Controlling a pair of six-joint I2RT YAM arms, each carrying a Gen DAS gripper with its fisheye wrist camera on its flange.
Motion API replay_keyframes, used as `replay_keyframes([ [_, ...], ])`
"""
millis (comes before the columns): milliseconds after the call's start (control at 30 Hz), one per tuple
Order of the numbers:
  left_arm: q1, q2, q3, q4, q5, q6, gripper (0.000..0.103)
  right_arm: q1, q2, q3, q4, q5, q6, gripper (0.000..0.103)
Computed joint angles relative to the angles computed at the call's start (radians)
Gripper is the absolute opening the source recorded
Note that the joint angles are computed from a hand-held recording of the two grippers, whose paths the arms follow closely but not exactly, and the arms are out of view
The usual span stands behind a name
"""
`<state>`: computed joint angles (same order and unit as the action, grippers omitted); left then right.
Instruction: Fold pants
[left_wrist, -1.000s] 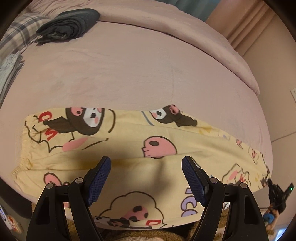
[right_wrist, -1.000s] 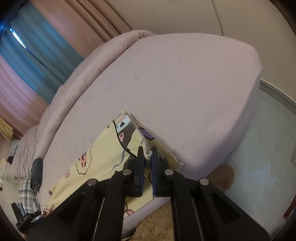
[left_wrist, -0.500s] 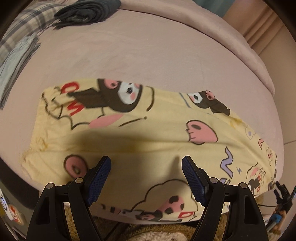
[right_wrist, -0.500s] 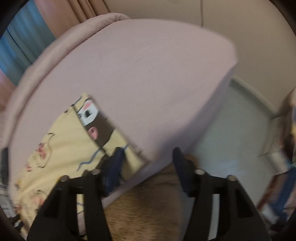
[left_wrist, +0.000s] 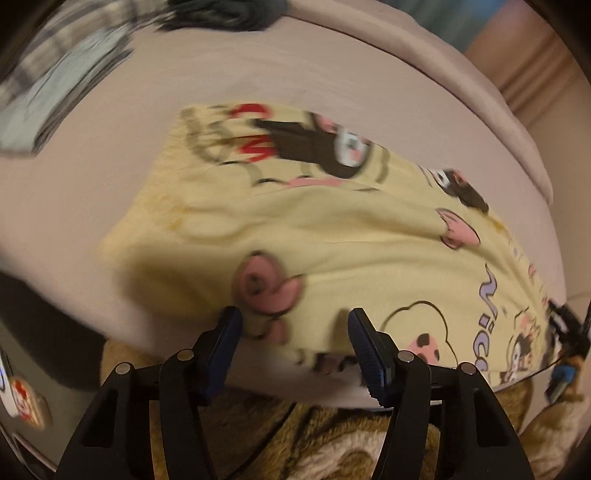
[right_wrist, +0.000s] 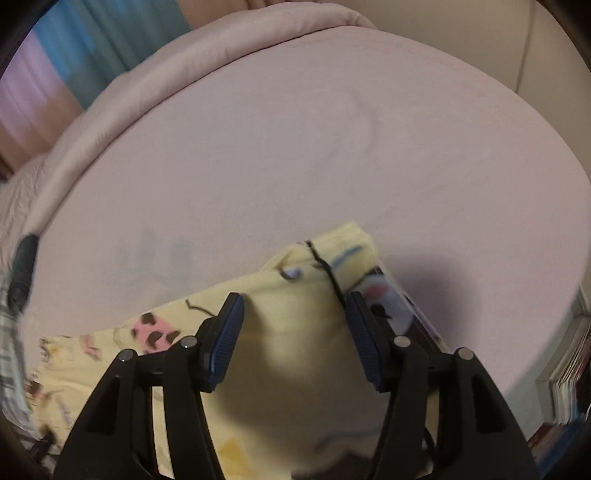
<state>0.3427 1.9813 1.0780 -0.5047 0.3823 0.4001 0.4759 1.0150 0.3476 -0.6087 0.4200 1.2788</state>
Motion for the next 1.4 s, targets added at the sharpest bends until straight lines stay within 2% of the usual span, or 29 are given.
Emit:
replay_keyframes([
  [100,0.074,0.029,0.118,-0.089,0.063,0.022,0.063,0.061,0.1,0.132,-0.082,-0.016,0.049,0.061],
  [167,0.095,0.032,0.161,-0.05,0.077,0.01,0.063,0.153,0.173,0.236,-0.061,0.011,0.057,0.06],
  [233,0.096,0.072,0.239,-0.044,0.091,-0.016,0.063,0.204,0.292,0.364,0.002,-0.01,-0.015,0.06],
  [300,0.079,0.151,0.35,-0.068,0.091,-0.052,0.063,0.232,0.405,0.467,0.123,-0.061,-0.11,0.06],
  [367,0.059,0.258,0.494,-0.13,0.076,-0.068,0.063,0.235,0.549,0.584,0.291,-0.17,-0.223,0.06],
  [400,0.05,0.306,0.558,-0.16,0.078,-0.071,0.063,0.235,0.628,0.659,0.338,-0.222,-0.257,0.057],
  [500,0.037,0.385,0.66,-0.2,0.098,-0.06,0.063,0.266,0.852,0.915,0.331,-0.271,-0.362,0.057],
  [567,0.013,0.388,0.638,-0.156,0.09,-0.069,0.049,0.264,0.994,1.062,0.321,-0.313,-0.414,0.057],
  [600,0.001,0.394,0.633,-0.13,0.046,-0.074,0.032,0.261,1.074,1.152,0.294,-0.359,-0.435,0.057],
  [700,-0.002,0.391,0.624,-0.105,0.054,-0.07,0.026,0.247,1.232,1.335,0.185,-0.416,-0.477,0.057],
  [767,0.005,0.387,0.628,-0.112,0.081,-0.065,0.026,0.255,1.285,1.394,0.116,-0.417,-0.496,0.057],
  [800,0.009,0.385,0.631,-0.119,0.089,-0.063,0.026,0.257,1.32,1.438,0.071,-0.414,-0.509,0.051],
  [833,0.011,0.384,0.637,-0.127,0.1,-0.055,0.026,0.26,1.352,1.493,0.023,-0.382,-0.526,0.025],
  [867,0.015,0.378,0.633,-0.122,0.104,-0.054,0.026,0.255,1.371,1.531,0.009,-0.363,-0.552,0.01],
  [900,0.016,0.376,0.633,-0.123,0.106,-0.052,0.026,0.25,1.361,1.522,0.029,-0.362,-0.557,0.007],
  [1033,0.018,0.405,0.667,-0.133,0.124,-0.043,0.026,0.228,1.297,1.427,0.126,-0.33,-0.491,0.006],
  [1100,0.008,0.451,0.711,-0.157,0.099,-0.04,0.027,0.222,1.326,1.438,0.125,-0.327,-0.49,0.006],
  [1167,-0.003,0.459,0.695,-0.114,0.074,-0.052,0.031,0.203,1.367,1.447,0.141,-0.357,-0.477,0.007],
  [1200,-0.01,0.45,0.673,-0.092,0.053,-0.047,0.034,0.206,1.357,1.407,0.196,-0.326,-0.478,0.006],
  [1300,-0.008,0.405,0.627,-0.089,0.033,-0.052,0.035,0.207,1.352,1.409,0.209,-0.318,-0.469,0.014],
  [1367,0.004,0.386,0.633,-0.138,0.038,-0.059,0.037,0.218,1.316,1.39,0.168,-0.313,-0.452,0.031],
  [1400,0.016,0.363,0.62,-0.157,0.051,-0.061,0.037,0.228,1.293,1.376,0.154,-0.302,-0.443,0.049],
])
